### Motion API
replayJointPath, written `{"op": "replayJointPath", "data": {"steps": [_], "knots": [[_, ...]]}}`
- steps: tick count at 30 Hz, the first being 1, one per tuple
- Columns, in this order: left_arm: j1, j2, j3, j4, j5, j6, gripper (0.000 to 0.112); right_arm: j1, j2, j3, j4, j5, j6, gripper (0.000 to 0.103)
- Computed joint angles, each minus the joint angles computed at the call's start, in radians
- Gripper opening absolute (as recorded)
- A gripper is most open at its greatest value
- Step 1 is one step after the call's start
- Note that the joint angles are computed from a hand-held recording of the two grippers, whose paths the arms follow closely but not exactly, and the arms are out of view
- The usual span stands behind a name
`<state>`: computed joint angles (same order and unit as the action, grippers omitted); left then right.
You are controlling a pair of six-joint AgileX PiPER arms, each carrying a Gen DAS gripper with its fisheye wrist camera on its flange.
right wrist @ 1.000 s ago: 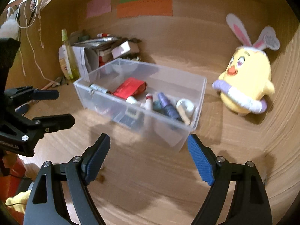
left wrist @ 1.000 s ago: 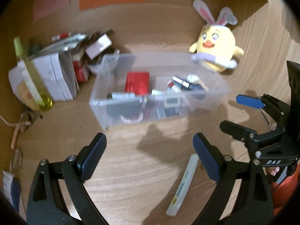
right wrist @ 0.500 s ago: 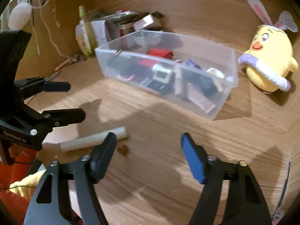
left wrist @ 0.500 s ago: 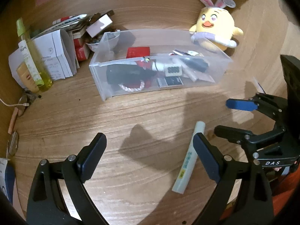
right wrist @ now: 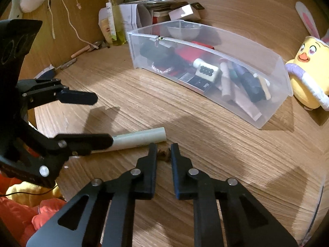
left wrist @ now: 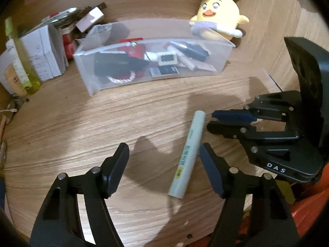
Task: Organize objects
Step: 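Grasp the white highlighter with the left gripper while the right gripper grasps the small brown bead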
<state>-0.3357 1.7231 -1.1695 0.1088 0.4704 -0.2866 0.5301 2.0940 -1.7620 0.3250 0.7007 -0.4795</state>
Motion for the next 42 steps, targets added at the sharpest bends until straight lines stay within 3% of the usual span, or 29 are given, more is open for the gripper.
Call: {"op": "replayJointPath", "data": {"steps": [6,8,10,12,42], "knots": [[-0.014,0.035,-0.026,-0.041,0.007,0.041,0.052,0.000,-0.021,0.021,-0.018,-0.018,0.020,0.012],[-0.013,0.035,-0.025,-0.059,-0.002,0.055,0.042,-0.005,-0.026,0.022,-0.017,-0.023,0.026,0.012],[-0.011,0.037,-0.024,-0.083,-0.011,0.078,0.023,-0.011,-0.029,0.023,-0.014,-0.028,0.032,0.012],[-0.015,0.039,-0.027,-0.072,-0.013,0.072,0.015,-0.017,-0.031,0.022,-0.015,-0.033,0.039,0.012],[0.009,0.002,-0.116,0.055,-0.048,-0.126,0.015,-0.046,-0.030,-0.061,0.082,-0.070,0.014,0.012]]}}
